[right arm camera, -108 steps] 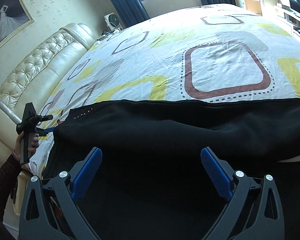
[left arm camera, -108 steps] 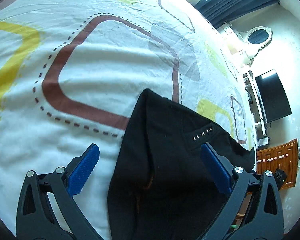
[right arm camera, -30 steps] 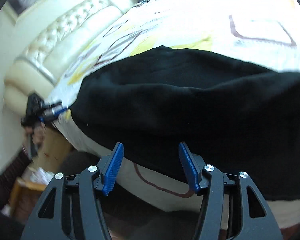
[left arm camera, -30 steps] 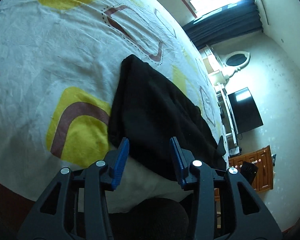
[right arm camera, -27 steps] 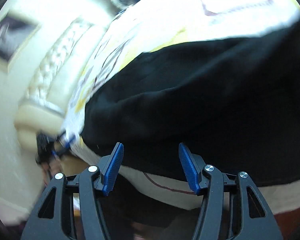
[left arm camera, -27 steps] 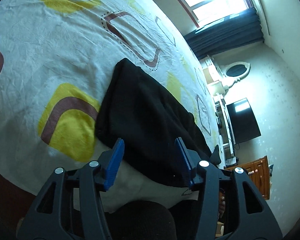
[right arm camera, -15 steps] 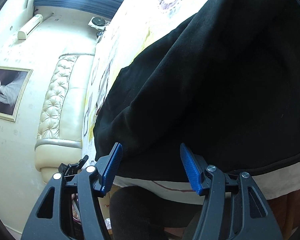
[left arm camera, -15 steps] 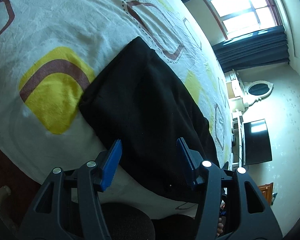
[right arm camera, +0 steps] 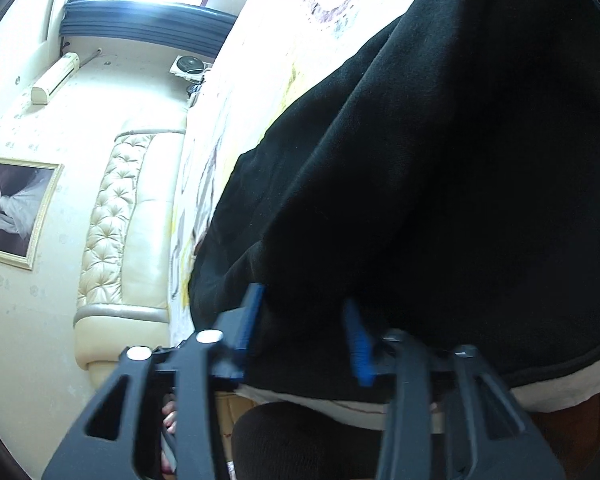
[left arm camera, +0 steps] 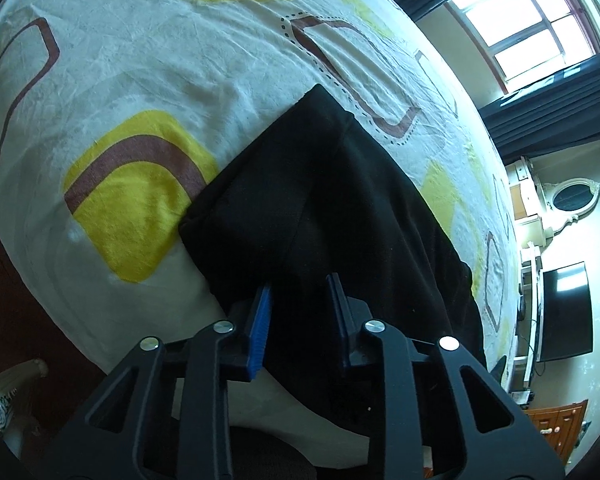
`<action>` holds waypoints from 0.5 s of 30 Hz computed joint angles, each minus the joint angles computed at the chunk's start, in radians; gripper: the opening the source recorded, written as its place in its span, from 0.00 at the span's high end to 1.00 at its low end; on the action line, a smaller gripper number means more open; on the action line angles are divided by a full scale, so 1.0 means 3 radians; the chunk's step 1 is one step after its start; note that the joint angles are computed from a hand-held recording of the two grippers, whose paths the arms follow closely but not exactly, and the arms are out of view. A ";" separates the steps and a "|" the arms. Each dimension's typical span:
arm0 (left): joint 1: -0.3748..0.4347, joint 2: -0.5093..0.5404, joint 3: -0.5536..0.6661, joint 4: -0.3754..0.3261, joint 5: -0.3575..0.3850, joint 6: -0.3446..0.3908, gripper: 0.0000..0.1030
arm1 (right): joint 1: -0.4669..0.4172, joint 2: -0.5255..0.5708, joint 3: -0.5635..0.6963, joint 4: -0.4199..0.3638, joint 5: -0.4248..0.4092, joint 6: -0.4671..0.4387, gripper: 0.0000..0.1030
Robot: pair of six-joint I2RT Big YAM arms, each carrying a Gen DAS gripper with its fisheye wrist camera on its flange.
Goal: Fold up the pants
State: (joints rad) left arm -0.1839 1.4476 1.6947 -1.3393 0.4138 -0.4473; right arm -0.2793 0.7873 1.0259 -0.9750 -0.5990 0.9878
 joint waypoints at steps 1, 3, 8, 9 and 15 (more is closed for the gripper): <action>0.0020 0.0002 0.0004 -0.0004 0.0006 -0.0019 0.80 | 0.0033 -0.0002 0.0017 -0.0047 0.0075 -0.0044 0.86; 0.0075 -0.0003 0.0001 -0.0010 0.0053 -0.0065 0.84 | 0.0153 -0.0034 0.0078 -0.0119 0.0297 -0.0084 0.87; 0.0160 -0.0004 0.0023 -0.0034 0.0011 -0.0017 0.88 | 0.0408 -0.0282 0.0093 -0.0244 0.0636 0.0018 0.88; 0.0170 -0.0011 0.0015 -0.0032 -0.0004 -0.0006 0.88 | 0.0454 -0.0329 0.0069 -0.0264 0.0676 0.0065 0.88; 0.0225 -0.0030 -0.0034 -0.0015 0.0182 0.0110 0.88 | 0.0555 -0.0622 -0.0200 -0.0388 0.0769 0.0188 0.88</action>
State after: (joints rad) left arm -0.1164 1.4385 1.6845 -1.3437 0.4682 -0.4142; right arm -0.1129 0.6007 0.9661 -1.0914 -0.3684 1.0442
